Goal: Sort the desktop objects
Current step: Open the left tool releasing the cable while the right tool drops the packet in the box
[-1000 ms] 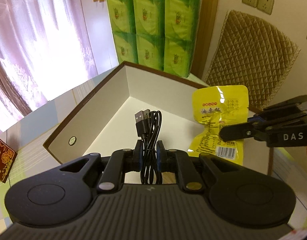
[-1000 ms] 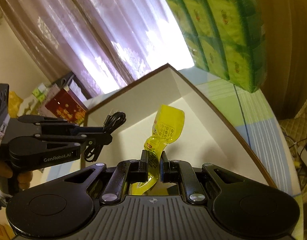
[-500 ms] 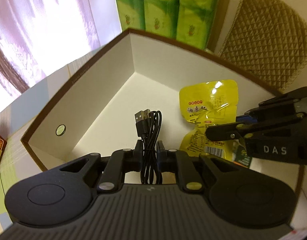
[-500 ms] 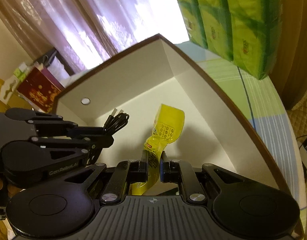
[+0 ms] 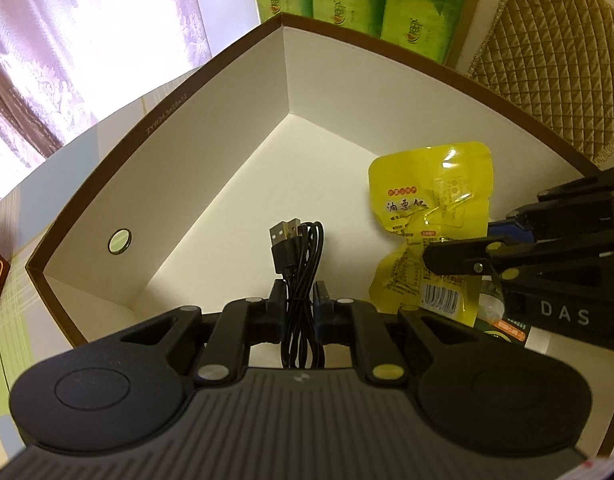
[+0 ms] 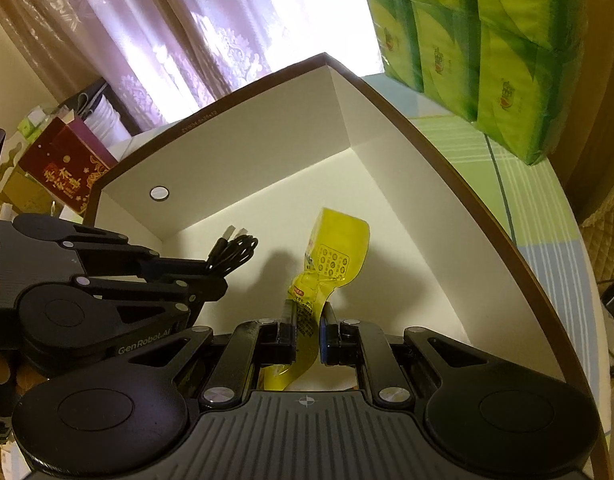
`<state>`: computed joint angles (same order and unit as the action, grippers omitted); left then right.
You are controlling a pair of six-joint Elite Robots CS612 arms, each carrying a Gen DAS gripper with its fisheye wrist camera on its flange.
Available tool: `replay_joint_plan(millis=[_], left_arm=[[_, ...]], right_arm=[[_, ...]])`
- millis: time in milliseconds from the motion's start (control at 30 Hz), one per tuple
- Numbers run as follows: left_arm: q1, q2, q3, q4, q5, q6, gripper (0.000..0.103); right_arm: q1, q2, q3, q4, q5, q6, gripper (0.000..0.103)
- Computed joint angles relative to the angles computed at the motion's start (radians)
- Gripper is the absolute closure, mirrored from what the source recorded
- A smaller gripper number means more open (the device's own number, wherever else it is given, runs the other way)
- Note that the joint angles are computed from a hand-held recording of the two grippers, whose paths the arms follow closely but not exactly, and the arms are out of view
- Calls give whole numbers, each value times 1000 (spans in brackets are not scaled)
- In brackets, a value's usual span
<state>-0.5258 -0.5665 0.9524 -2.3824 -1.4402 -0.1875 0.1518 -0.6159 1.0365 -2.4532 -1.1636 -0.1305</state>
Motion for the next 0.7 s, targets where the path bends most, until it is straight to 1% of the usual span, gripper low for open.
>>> replay_joint_plan(millis=[67,133,167,200,233,267,300,333,400,467,533,600,700], left_arm=[[0,3,-5,10,7,-8,93],[2,4,-10,20,10,-25,92],[3,4,-11,21,8,-31,92],[3,2,-9,18,9,-35,89],[3,0,-7,15,11,-35,83],[3,-2,-4,10,15,-31,81],[2,-4,0,5,21,-24,77],[1,-8,6,1,27,-18,73],[2,-14,16,-8,25,-12,71],[2,-22,26,-12,24,-12,67],[1,-36,49,-36,31,0,62],[1,-50,72,-57,31,1,59],[-1,-76,113,-96,38,8,52]], right_arm=[[3,2,-1,-7,-13,-11,96],[7,1,4,-26,-33,-41,95],[10,0,6,-32,-48,-59,89],[12,-2,9,-39,-63,-75,81],[13,-4,14,-47,-71,-89,54],[13,-8,25,-68,-74,-97,30],[13,-13,39,-97,-74,-101,27],[11,-17,47,-107,-68,-108,27],[8,-26,49,-70,-60,-124,27],[5,-35,57,-47,-54,-135,26],[2,-49,75,-40,-49,-157,24],[1,-66,102,-58,-53,-177,21],[-3,-90,137,-84,-49,-191,17]])
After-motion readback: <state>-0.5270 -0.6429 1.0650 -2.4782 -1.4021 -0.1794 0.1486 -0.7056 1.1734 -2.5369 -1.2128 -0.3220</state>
